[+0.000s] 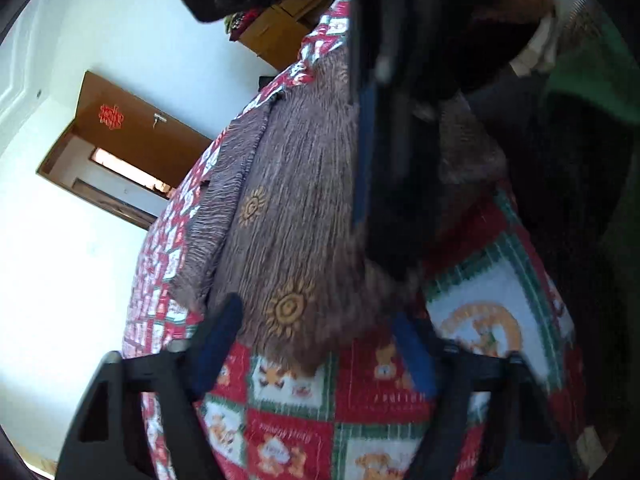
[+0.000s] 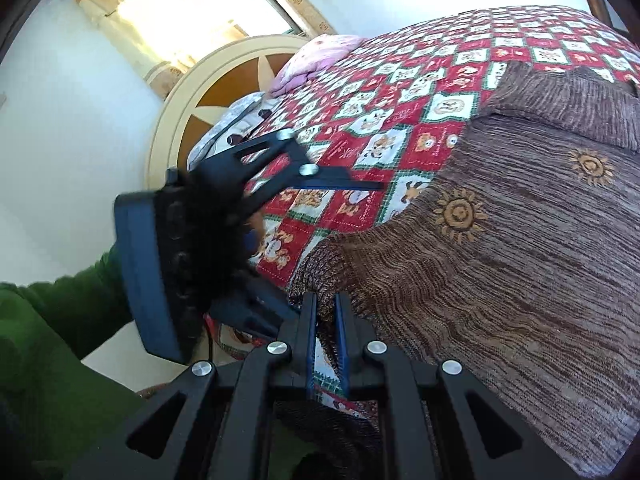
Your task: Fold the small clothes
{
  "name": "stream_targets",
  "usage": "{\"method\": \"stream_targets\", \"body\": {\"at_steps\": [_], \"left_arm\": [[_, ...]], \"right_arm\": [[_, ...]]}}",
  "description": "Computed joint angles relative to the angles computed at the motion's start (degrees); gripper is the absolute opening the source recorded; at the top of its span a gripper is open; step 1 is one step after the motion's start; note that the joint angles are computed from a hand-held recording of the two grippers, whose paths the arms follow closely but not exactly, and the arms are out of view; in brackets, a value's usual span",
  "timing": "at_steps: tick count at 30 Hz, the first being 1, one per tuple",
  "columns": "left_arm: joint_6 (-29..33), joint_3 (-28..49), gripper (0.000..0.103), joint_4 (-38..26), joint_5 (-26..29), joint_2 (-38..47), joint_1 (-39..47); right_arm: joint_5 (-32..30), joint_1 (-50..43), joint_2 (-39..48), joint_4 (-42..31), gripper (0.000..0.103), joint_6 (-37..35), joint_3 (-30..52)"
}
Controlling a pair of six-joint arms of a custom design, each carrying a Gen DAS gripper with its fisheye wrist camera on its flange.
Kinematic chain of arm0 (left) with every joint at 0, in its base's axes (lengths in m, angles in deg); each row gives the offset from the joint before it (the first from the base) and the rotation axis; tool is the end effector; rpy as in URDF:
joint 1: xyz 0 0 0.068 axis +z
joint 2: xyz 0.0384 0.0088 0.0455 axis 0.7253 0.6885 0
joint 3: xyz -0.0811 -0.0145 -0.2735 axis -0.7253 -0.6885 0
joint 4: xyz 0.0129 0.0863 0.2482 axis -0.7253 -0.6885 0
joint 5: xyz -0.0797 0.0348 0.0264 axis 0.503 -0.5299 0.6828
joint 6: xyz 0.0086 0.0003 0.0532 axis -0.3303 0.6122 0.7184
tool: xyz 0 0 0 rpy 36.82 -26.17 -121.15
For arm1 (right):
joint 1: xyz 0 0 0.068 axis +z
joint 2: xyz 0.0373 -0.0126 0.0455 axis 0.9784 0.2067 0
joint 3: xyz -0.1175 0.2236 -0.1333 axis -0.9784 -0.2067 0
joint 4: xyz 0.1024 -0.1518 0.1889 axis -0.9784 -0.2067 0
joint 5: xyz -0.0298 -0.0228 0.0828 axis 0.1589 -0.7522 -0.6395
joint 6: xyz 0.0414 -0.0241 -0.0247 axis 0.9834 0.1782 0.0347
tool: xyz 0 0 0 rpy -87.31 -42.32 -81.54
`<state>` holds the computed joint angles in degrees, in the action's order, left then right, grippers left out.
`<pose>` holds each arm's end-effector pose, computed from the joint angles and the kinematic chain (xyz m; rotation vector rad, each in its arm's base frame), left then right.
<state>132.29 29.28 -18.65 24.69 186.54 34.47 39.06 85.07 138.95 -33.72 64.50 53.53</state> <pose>0.3124 -0.0754 0.0982 1.6119 1.6441 0.2413 0.3469 0.0695 0.1286 -0.7382 2.3999 1.0752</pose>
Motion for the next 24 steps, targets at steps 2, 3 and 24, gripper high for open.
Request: {"method": "stream_targets", "body": {"at_steps": [2,3,24], "left_arm": [[-3.55,5.19,0.011,-9.18,1.77,1.06,-0.25],[-5.55,8.02,0.01,-13.87,2.99,2.02,-0.1],[-19.39,11.82,0.012,-13.5,8.23,9.76,1.57]], "right_arm": [[-1.81,-0.76,0.73,0.52,0.009,0.81,0.41],[-2.77,-1.18,0.97,1.17,0.009,1.46,0.38],[14.22,-46.29,-15.13,4.26,0.036,0.48,-21.47]]}}
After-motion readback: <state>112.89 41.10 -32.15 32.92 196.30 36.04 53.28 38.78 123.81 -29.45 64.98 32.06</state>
